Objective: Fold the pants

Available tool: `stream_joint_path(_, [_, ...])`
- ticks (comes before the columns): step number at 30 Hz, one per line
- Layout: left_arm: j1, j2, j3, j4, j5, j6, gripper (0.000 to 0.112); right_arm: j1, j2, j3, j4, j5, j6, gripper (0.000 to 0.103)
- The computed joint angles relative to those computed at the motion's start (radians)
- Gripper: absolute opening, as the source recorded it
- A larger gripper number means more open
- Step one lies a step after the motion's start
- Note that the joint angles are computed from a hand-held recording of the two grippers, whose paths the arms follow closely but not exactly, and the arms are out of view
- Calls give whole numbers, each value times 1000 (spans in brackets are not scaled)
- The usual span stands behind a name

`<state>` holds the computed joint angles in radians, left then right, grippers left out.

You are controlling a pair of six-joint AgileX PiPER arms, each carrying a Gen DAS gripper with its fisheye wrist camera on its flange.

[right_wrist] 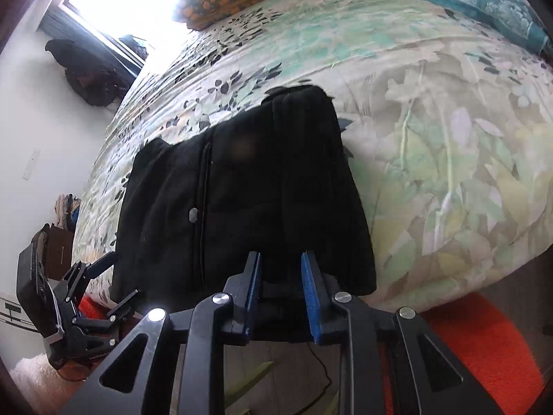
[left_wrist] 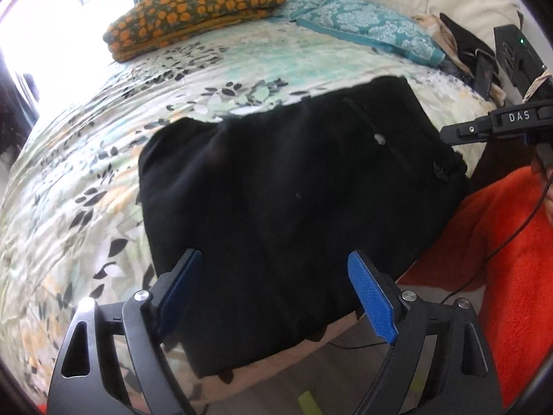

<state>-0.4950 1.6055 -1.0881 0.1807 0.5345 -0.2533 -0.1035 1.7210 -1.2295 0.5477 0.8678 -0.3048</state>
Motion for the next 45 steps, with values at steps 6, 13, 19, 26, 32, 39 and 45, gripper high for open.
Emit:
stream_joint_path(6, [213,158,-303,-152,74,92,91,69,53,-245,-27,14,34,36])
stream_joint_path(13, [245,609,-861,-118,388,70,76,187,298,-442,-247,-46,147,36])
stream_joint_path(19, [328,711,-929,-101,425,-136,97,151,226,-160,-168,-249,79,36])
stream_joint_path(26, [310,386,-553,-119,264,-29,91,126,125,-138,-128,-220,102,36])
stream_joint_path(32, [141,126,-178,-186,135,94,96,191,-50,0,-178,-132,128,42])
stream_joint_path(39, [113,-2,-25,-252,105,111,94,128,-150,153,-120,-58,145,51])
stream_joint_path(45, [382,90,-187,-488,166,308,96,-168,-75,18,163,51,-178,94])
